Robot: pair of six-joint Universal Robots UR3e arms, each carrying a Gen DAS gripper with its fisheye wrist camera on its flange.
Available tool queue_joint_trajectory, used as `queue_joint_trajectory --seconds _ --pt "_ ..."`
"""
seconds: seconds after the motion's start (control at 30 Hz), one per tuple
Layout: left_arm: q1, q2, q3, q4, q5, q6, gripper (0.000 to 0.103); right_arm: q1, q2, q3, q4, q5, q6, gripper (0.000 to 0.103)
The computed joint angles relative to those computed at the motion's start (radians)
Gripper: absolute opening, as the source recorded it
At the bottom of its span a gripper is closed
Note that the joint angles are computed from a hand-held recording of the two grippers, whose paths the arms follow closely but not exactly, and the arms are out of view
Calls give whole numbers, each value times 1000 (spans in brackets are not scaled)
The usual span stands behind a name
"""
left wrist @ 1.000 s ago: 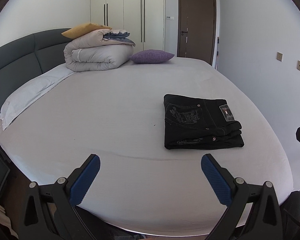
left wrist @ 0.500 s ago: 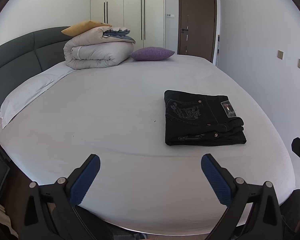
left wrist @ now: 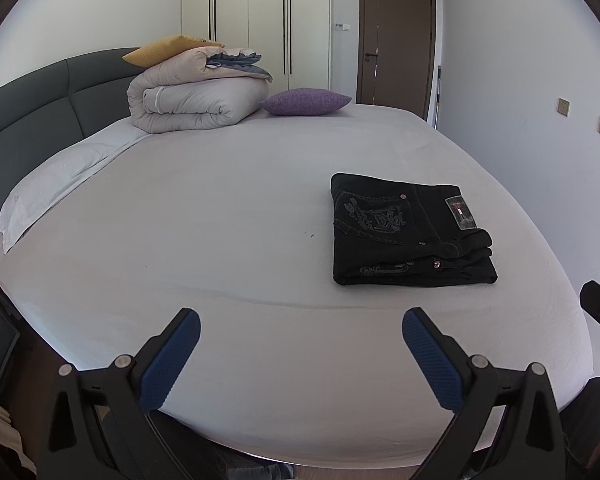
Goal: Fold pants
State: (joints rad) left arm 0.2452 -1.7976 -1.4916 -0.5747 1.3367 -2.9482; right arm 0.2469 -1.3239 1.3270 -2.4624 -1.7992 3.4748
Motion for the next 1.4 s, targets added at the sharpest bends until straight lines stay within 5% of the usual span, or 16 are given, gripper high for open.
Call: queue_joint_trajectory --seconds 1.4 --pt "-1 10 -28 10 -4 3 103 35 41 -9 -19 -13 27 103"
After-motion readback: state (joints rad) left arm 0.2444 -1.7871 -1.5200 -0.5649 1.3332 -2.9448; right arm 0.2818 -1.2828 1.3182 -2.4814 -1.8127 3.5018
